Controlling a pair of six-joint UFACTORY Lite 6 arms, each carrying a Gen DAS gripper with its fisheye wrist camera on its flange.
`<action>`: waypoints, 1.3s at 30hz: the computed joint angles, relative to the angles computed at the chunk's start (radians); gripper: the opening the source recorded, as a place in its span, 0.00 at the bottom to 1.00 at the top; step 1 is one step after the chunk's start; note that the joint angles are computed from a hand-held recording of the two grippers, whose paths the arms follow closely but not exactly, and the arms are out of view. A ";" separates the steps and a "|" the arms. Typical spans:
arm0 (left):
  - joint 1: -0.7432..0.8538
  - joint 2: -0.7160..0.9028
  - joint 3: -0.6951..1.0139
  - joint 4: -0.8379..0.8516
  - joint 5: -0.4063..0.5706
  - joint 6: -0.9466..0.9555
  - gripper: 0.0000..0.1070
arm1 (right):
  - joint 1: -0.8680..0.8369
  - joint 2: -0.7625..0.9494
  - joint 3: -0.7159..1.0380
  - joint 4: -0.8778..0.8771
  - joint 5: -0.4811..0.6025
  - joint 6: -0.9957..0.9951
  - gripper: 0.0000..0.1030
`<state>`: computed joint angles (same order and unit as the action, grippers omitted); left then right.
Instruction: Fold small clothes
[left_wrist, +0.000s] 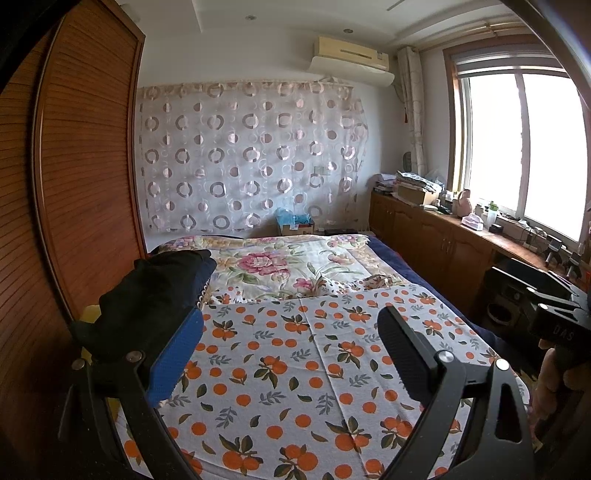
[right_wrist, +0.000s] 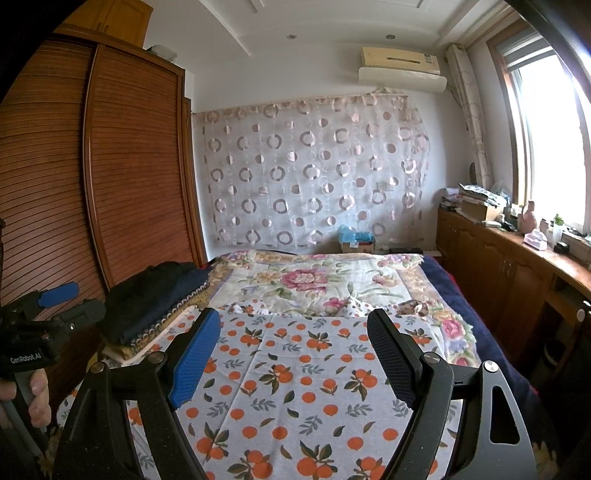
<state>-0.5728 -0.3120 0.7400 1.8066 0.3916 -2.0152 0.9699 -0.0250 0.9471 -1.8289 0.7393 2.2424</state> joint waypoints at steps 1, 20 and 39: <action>0.000 0.000 0.000 0.000 0.000 0.001 0.89 | 0.001 -0.003 0.000 0.004 0.001 -0.005 0.81; 0.004 -0.002 -0.009 0.019 -0.002 -0.018 0.89 | -0.028 -0.020 -0.019 -0.017 -0.025 0.001 0.81; 0.003 -0.003 -0.013 0.029 0.001 -0.030 0.89 | -0.035 -0.055 -0.046 -0.017 -0.037 -0.012 0.81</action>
<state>-0.5699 -0.3150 0.7272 1.8361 0.3927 -2.0452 0.9345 -0.0805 0.9012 -1.8454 0.7024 2.2305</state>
